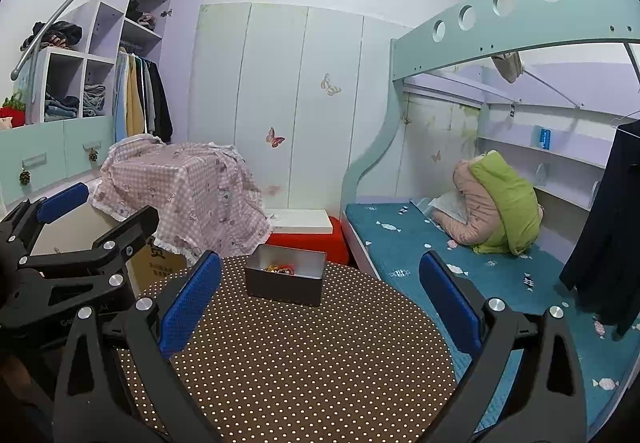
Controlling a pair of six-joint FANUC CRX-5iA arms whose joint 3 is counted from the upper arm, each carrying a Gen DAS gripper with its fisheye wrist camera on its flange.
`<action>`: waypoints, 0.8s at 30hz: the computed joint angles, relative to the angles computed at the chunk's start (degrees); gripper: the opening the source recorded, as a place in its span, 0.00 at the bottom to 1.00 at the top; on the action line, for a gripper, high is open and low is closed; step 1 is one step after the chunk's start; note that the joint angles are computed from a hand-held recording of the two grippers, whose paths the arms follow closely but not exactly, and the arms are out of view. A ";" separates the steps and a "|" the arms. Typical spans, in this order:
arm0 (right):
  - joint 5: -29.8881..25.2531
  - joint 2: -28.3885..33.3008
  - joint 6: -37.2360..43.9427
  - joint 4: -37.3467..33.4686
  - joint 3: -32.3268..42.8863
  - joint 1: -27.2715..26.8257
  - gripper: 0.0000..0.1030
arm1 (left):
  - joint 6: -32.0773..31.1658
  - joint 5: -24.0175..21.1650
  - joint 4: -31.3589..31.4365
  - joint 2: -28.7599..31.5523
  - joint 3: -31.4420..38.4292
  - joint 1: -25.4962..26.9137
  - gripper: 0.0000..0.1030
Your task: Organize jewelry
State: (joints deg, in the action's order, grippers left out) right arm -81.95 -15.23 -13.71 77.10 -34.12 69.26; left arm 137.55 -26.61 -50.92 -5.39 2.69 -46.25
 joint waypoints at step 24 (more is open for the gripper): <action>0.71 -0.62 -0.26 -0.42 -0.24 -0.07 0.93 | -1.79 1.01 1.78 0.09 0.09 0.81 0.95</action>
